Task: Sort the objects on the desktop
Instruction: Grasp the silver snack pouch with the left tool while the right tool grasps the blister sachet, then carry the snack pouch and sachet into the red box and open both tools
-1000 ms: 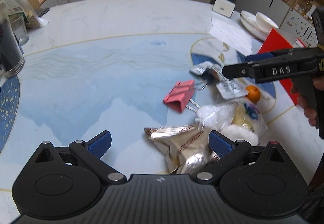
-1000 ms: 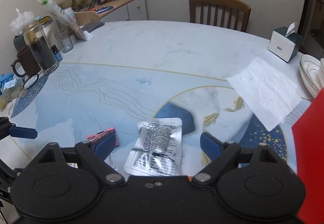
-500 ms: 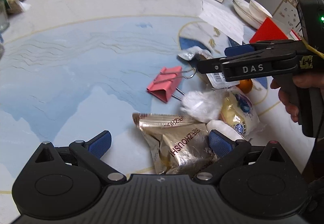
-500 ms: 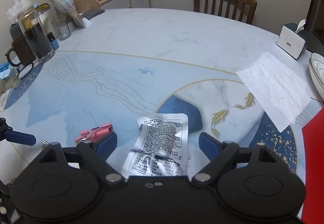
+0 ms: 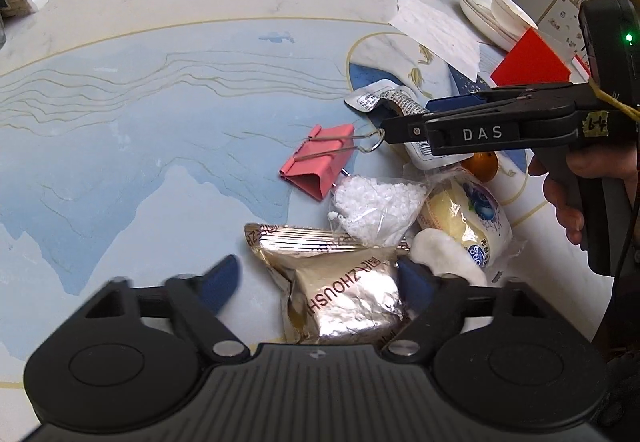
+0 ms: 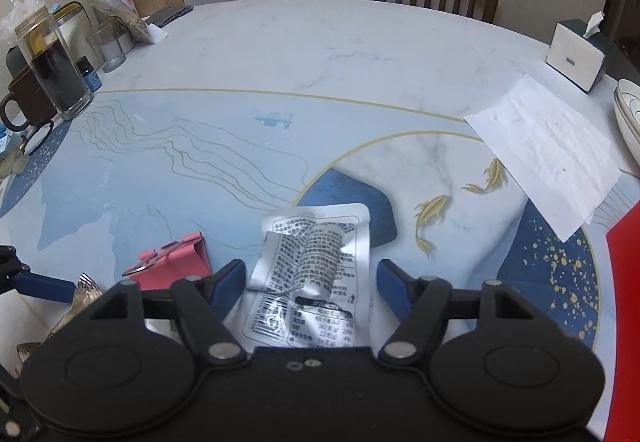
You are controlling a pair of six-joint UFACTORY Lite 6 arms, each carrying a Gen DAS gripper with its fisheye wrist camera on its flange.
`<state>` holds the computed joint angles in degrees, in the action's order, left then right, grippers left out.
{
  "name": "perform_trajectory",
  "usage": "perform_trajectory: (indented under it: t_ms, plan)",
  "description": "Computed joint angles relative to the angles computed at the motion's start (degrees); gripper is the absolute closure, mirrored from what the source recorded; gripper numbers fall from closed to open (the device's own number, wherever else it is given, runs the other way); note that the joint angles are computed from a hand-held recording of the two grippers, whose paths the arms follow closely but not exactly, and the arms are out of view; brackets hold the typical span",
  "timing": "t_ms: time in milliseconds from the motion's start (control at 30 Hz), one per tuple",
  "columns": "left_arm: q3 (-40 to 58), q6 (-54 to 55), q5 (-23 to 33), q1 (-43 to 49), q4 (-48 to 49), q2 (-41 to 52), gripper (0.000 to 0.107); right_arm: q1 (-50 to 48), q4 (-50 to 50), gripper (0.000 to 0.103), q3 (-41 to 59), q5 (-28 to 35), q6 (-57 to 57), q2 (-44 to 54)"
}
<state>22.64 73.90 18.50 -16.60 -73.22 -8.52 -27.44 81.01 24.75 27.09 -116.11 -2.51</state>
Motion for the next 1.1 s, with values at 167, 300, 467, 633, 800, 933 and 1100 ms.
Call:
perform_trajectory:
  t_ms: [167,300,467,633,800,933,1100]
  plan:
    - [0.02,-2.50,-0.33,-0.40,1.76,-0.42,0.041,0.32,0.63,0.037,-0.30,-0.28,-0.22,-0.68]
    - [-0.58,-4.58,-0.81,-0.09,3.14,-1.67,0.045,-0.32,0.83,0.037,-0.22,0.20,-0.34,-1.12]
    - [-1.26,-7.97,-0.43,1.45,5.75,-3.77,0.053,-2.31,-0.26,0.037,-0.36,1.51,0.35,-2.01]
    - [-2.05,-13.14,-1.22,2.22,9.85,-6.40,0.057,-4.66,-2.54,0.038,-0.80,3.40,1.92,-4.26]
    - [-2.63,-19.23,-0.54,3.00,15.02,-10.23,0.057,-8.95,-7.22,0.038,-0.95,7.13,5.35,-7.39]
    - [-2.78,-26.15,0.12,2.72,20.79,-13.89,0.057,-13.71,-11.51,0.038,-0.66,11.40,8.15,-9.84]
    - [-2.87,-34.52,0.32,1.10,27.10,-17.53,0.057,-21.01,-16.63,0.038,0.03,18.49,10.03,-13.03]
